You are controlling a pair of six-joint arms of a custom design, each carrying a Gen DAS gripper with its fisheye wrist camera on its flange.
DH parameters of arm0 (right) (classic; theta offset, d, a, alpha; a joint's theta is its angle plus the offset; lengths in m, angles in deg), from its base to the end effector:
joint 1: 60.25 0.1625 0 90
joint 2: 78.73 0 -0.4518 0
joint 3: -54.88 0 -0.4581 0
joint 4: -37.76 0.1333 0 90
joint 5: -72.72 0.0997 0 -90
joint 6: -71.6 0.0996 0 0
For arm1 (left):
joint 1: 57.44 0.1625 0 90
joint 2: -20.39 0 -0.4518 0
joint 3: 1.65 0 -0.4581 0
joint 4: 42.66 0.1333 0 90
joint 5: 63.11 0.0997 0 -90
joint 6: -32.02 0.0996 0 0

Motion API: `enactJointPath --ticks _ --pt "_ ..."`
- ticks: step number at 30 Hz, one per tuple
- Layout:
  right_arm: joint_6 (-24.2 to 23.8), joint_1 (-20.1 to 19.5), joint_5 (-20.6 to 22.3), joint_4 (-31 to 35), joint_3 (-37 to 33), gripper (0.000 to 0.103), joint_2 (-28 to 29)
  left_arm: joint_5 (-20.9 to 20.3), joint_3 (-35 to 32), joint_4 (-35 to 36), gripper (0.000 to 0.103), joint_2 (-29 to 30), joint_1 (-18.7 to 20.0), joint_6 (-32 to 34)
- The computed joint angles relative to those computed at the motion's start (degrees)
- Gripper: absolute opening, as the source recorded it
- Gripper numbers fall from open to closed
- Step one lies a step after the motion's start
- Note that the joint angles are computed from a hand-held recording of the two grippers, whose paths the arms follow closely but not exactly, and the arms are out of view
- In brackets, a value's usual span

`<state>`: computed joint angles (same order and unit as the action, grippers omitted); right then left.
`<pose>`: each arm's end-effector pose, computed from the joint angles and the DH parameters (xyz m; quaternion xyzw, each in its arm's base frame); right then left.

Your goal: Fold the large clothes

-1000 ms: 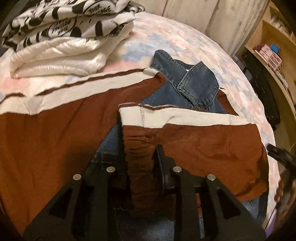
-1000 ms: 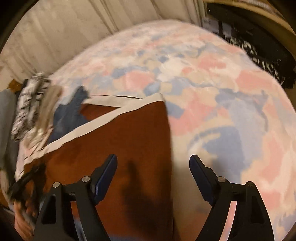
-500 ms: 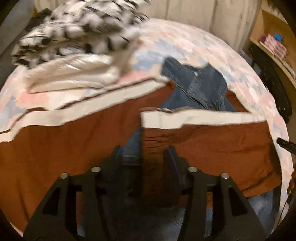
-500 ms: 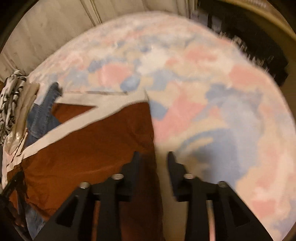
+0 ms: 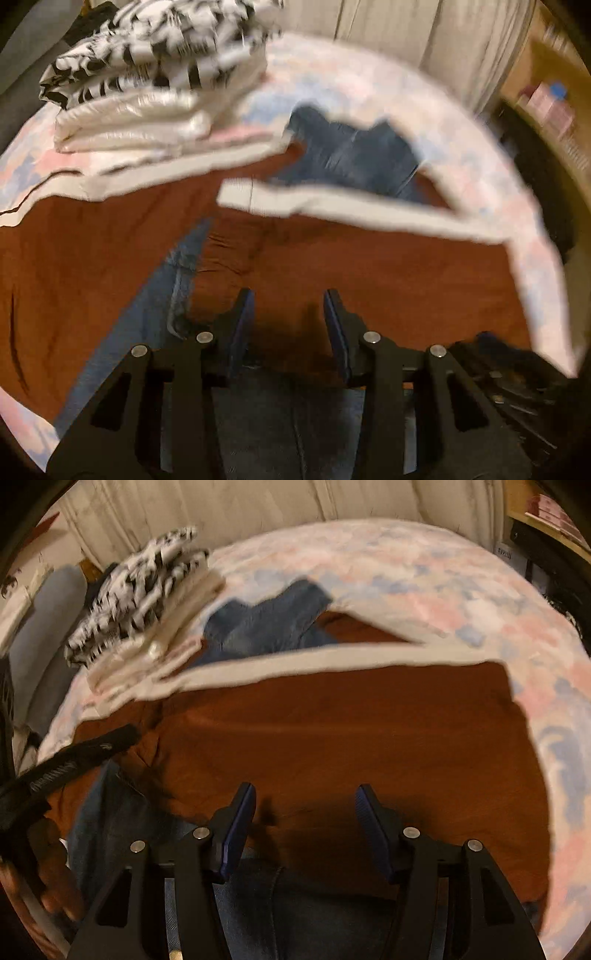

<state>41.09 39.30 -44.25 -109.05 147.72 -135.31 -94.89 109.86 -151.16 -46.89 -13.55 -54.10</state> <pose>0.2101 -0.7178 0.2205 0.2886 -0.9132 0.1288 0.2572 -0.2595 -0.5521 0.1692 -0.1896 0.8374 -0.3549 0.3699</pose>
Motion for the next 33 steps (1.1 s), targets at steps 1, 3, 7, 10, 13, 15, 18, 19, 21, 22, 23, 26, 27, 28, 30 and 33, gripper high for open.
enactJointPath --ticks 1,3,7,10,13,15,18,19,21,22,23,26,27,28,30,33 --pt "-0.20 -0.15 -1.52 -0.92 0.26 0.057 0.13 -1.56 -1.30 3.56 0.036 1.17 0.82 -2.33" --pt "-2.31 -1.08 -5.69 -5.34 1.01 0.056 -0.08 0.16 -0.68 3.47 0.035 1.81 0.71 -2.56" --pt "-4.18 -4.32 -11.23 -13.36 1.58 0.056 -1.98 2.04 2.29 -2.72 0.035 1.19 -0.30 2.08" --pt "2.50 -6.31 -10.06 -9.15 1.43 0.051 -5.02 3.17 3.09 -2.85 0.036 1.03 -0.91 1.52" --pt "7.40 -7.23 -6.66 -5.89 2.71 0.052 -7.92 4.54 3.32 -1.17 0.036 1.47 -1.96 -0.31" --pt "9.41 -7.42 -3.60 -4.73 4.00 0.052 -9.77 5.62 5.08 -4.22 0.037 0.92 -2.34 1.17" --pt "9.45 -7.57 -1.47 -4.99 5.73 0.052 -11.67 5.44 7.49 -10.05 0.038 -0.21 -2.95 4.15" --pt "9.55 -7.39 -1.12 -4.91 6.32 0.052 -12.23 5.16 7.79 -11.04 0.038 -0.52 -2.98 4.71" --pt "9.28 -7.35 -0.41 -4.80 7.76 0.052 -13.73 4.33 7.74 -10.04 0.038 -1.37 -3.57 3.78" --pt "8.65 -7.56 -0.09 -4.79 8.15 0.052 -14.36 4.11 7.71 -9.45 0.038 -1.74 -3.90 3.27" --pt "8.47 -7.05 0.04 -4.83 9.03 0.052 -15.25 3.88 7.60 -8.53 0.038 -2.18 -4.39 2.45" --pt "7.58 -7.72 1.91 -2.47 9.47 0.054 -17.76 3.45 6.44 -1.62 0.038 -3.46 -6.71 -2.66" --pt "7.56 -7.83 2.87 -1.50 9.98 0.054 -18.97 3.24 5.97 0.94 0.038 -3.77 -7.66 -4.37" --pt "7.93 -7.36 3.15 -0.87 10.62 0.054 -20.01 3.05 5.40 4.35 0.038 -4.07 -8.93 -6.68" --pt "8.14 -6.70 3.70 -0.29 10.93 0.059 -20.96 2.68 4.25 10.71 0.039 -4.26 -11.07 -11.05" --pt "9.34 -5.61 7.43 3.03 12.95 0.060 -24.92 0.73 1.94 22.03 0.043 -4.19 -14.78 -19.03"
